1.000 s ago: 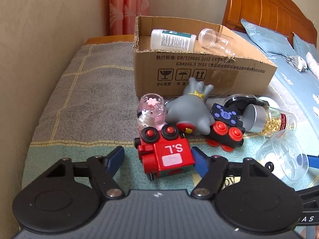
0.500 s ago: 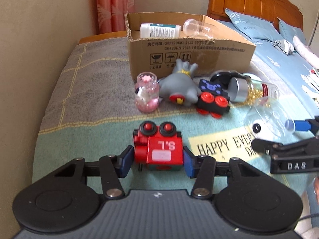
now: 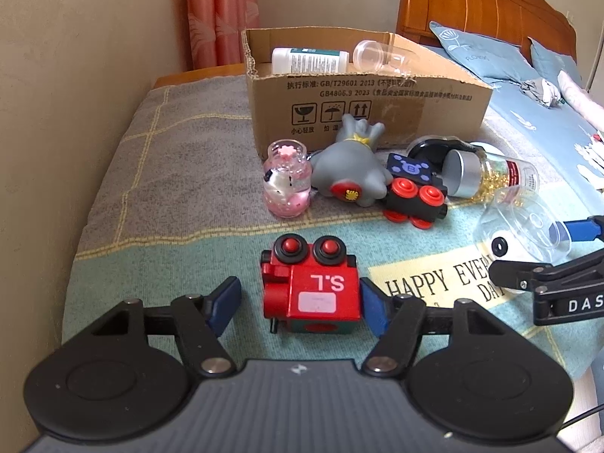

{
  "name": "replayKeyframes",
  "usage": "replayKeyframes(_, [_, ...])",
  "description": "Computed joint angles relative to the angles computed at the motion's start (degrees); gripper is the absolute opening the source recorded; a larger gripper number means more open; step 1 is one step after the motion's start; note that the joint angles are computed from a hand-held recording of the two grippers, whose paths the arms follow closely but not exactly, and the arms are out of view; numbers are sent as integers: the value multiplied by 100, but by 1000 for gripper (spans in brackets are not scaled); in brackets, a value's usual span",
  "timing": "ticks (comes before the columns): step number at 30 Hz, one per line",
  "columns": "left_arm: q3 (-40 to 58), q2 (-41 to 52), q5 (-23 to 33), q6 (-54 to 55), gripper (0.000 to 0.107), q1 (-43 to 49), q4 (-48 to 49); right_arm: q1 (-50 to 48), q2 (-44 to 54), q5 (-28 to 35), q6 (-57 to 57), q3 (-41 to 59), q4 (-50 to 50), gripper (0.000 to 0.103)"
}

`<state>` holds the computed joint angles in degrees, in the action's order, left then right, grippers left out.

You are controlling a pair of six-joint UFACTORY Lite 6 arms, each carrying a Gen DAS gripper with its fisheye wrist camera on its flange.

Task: Organize rigid objects
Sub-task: 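Close the right gripper on the square clear container, then carry the red train into the box and open the left gripper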

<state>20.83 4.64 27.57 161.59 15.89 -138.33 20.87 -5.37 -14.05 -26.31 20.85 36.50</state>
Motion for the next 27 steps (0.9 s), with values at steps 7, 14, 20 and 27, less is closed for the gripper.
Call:
replayKeyframes(7, [107, 90, -14, 53, 67, -82, -52, 98, 33, 84, -148, 190, 53, 102])
replayKeyframes(14, [248, 178, -137, 175, 65, -164, -155, 243, 339, 147, -1187, 471, 1085, 87])
replayKeyframes(20, [288, 104, -241, -68, 55, -129, 142, 285, 339, 194, -1851, 498, 1542, 81])
replayKeyframes(27, [134, -324, -385, -676, 55, -38, 783, 11, -40, 721, -2429, 444, 1547, 81])
